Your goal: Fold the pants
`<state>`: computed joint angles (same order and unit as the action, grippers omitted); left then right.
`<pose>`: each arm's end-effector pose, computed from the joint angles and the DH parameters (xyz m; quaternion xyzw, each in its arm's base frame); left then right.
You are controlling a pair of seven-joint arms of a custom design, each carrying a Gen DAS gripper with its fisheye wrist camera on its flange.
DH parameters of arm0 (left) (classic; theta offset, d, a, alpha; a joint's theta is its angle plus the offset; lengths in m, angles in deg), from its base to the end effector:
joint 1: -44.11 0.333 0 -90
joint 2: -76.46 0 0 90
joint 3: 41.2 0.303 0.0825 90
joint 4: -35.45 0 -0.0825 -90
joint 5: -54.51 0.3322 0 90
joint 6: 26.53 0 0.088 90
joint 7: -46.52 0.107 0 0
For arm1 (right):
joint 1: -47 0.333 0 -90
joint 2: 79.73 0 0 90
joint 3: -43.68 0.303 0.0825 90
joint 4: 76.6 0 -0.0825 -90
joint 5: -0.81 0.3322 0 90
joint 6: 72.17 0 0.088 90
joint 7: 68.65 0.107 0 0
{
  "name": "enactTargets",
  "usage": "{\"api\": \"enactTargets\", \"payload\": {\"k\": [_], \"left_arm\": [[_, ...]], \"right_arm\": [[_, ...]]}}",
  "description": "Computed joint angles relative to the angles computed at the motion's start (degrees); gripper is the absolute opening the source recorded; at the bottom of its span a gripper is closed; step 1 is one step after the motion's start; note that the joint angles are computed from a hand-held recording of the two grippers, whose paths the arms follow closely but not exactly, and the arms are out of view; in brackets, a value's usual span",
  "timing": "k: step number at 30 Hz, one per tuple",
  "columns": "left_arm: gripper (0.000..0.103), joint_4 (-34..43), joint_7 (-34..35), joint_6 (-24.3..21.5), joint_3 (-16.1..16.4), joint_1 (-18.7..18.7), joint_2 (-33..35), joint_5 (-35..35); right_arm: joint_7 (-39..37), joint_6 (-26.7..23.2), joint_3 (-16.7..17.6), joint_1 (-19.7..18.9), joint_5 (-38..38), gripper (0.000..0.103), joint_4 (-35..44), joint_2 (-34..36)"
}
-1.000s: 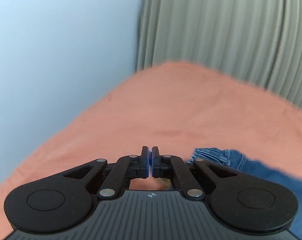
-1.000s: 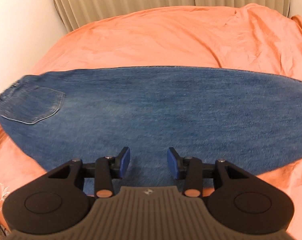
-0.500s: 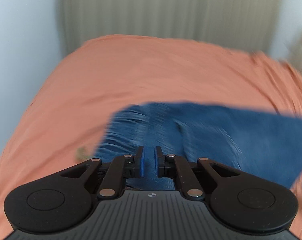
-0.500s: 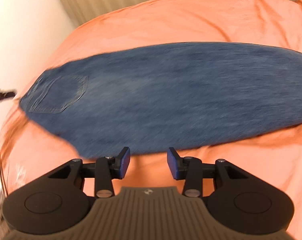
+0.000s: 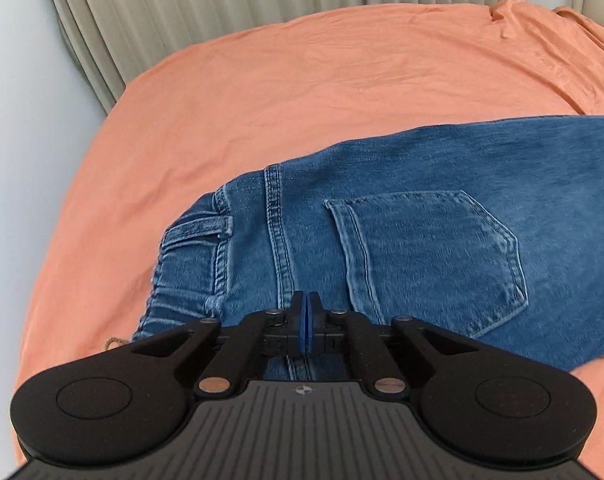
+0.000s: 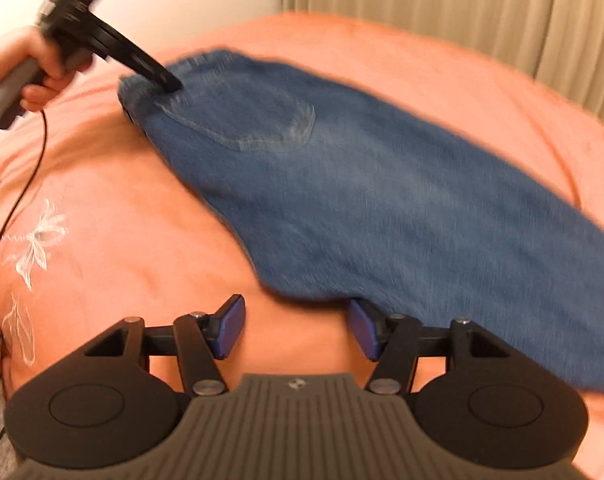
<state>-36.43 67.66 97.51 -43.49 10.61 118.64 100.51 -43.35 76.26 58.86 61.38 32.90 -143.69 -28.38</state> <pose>0.5984 -0.3864 0.3624 -0.7233 0.6012 -0.1225 0.3167 0.6874 0.2950 0.3318 -0.8979 0.2239 -0.0909 0.3679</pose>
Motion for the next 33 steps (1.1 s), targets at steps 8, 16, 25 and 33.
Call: {"api": "enactTargets", "payload": {"k": [8, 16, 25, 33], "left_arm": [[0.006, -1.5, -1.5, 3.8, 0.6, 1.0, 0.4, 0.3], [0.006, -2.1, -1.3, 2.8, 0.8, 0.7, 0.1, 0.9], [0.001, 1.6, -1.2, -8.2, 0.9, 0.5, 1.8, -0.7], [0.001, 1.3, -4.9, -11.2, 1.8, -1.9, -0.8, 2.6]], "right_arm": [[-0.5, -4.3, -1.3, 2.7, -4.0, 0.050, 8.5, 5.0], [-1.1, 5.7, 0.1, 3.9, -3.9, 0.008, 5.2, 5.2], [-0.2, 3.5, -0.9, 1.6, -1.8, 0.000, -9.0, -4.9], [-0.1, 3.3, 1.0, -2.4, 2.4, 0.000, -13.9, -8.0]]}}
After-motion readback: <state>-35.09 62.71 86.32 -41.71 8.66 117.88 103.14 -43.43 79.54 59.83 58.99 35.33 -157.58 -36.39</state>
